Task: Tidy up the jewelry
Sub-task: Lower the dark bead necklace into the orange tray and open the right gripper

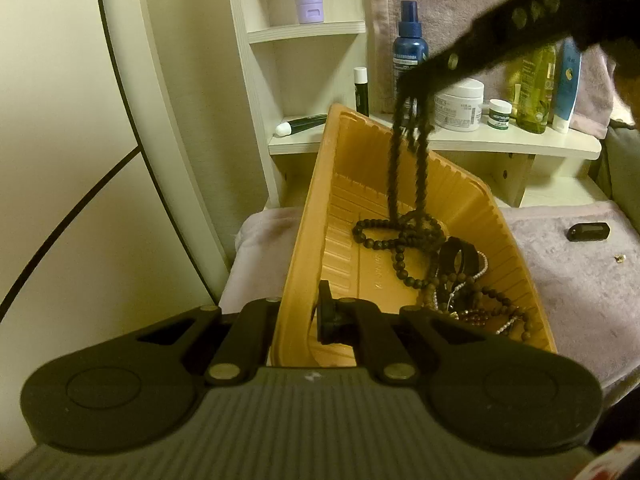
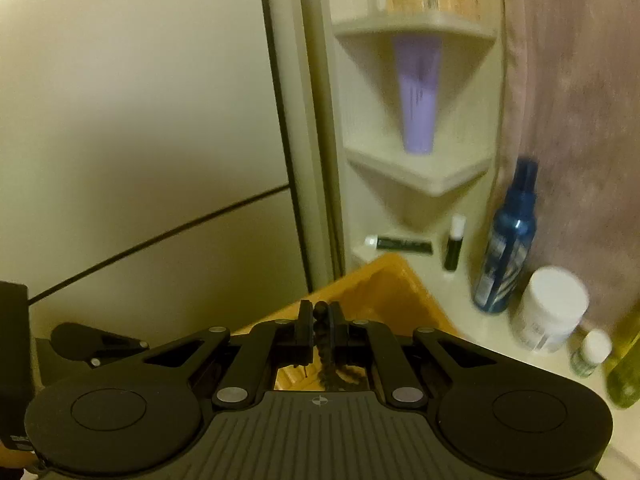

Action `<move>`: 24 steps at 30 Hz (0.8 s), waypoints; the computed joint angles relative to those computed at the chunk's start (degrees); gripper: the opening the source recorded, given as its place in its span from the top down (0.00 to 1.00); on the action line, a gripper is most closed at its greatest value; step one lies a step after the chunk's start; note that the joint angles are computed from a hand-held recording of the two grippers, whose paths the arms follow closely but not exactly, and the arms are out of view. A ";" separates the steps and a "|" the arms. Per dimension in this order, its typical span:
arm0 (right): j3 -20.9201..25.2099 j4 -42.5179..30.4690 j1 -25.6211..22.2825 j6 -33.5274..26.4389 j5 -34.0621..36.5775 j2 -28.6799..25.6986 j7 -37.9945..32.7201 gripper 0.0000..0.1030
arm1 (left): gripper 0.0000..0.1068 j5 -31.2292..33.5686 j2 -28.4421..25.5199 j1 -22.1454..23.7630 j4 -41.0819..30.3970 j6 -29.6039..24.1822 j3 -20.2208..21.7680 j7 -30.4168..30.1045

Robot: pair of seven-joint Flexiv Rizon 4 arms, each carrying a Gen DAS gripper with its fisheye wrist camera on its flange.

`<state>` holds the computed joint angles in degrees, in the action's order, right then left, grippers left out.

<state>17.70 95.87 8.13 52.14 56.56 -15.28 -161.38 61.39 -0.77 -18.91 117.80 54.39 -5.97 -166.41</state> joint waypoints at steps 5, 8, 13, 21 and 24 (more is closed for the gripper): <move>-0.50 0.80 1.69 0.87 -5.08 -2.09 4.95 0.93 | 0.96 -0.07 0.04 0.07 0.11 0.03 -0.01 -0.04; -0.28 1.12 1.28 0.63 -6.84 -3.18 7.71 0.93 | 0.96 -0.01 0.04 0.10 0.12 0.02 -0.03 -0.01; 0.72 1.03 -2.43 -2.21 -2.50 -3.32 8.39 0.90 | 0.96 -0.02 0.16 0.17 0.26 0.03 -0.03 -0.02; -2.23 5.88 -9.09 -1.18 15.07 3.79 2.06 0.59 | 0.96 0.10 0.20 0.24 0.30 -0.02 -0.08 0.04; -5.06 8.84 -9.62 1.99 19.70 6.20 -0.08 0.57 | 0.96 0.10 0.27 0.30 0.38 0.03 -0.07 0.12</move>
